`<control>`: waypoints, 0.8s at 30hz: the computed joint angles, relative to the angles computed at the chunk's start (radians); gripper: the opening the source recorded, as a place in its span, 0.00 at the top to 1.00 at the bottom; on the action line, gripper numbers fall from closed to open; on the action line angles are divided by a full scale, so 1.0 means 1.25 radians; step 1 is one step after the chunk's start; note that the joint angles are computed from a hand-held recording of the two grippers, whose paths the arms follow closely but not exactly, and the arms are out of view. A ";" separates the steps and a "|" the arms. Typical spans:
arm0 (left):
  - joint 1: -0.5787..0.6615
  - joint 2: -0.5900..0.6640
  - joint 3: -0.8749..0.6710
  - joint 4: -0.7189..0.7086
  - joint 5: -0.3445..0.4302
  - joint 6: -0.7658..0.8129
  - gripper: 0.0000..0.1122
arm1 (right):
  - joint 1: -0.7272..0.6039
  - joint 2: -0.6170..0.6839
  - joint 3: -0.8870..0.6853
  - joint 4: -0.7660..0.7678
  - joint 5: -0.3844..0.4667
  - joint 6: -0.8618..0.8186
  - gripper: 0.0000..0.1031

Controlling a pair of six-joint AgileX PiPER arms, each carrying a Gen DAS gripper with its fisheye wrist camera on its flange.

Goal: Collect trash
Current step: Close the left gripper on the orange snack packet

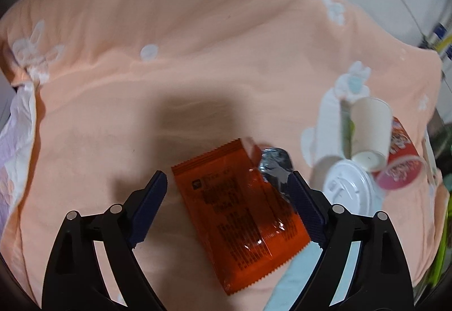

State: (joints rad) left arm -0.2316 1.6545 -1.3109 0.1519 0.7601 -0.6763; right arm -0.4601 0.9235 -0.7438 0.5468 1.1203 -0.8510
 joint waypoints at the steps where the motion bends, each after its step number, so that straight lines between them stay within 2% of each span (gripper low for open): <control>1: 0.001 0.009 -0.005 0.003 0.003 -0.009 0.23 | 0.010 0.006 0.001 -0.003 -0.008 0.005 0.21; 8: 0.023 0.040 -0.017 -0.045 -0.007 -0.002 0.26 | 0.097 0.039 -0.006 -0.015 -0.063 0.049 0.21; 15: 0.038 0.047 -0.022 -0.075 -0.027 0.054 0.44 | 0.190 0.065 -0.024 -0.034 -0.112 0.111 0.21; 16: 0.040 0.047 -0.021 -0.081 -0.030 0.064 0.48 | 0.205 0.071 -0.028 -0.037 -0.120 0.122 0.21; 20: 0.056 0.034 -0.004 -0.133 -0.050 0.124 0.56 | 0.254 0.103 -0.052 -0.036 -0.144 0.153 0.21; 24: 0.073 -0.003 0.031 -0.187 -0.068 0.195 0.59 | 0.328 0.154 -0.089 -0.042 -0.192 0.196 0.21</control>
State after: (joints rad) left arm -0.1409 1.6509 -1.2716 -0.0816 0.6751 -0.4321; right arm -0.0501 1.1158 -0.8546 0.4941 0.8805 -0.6065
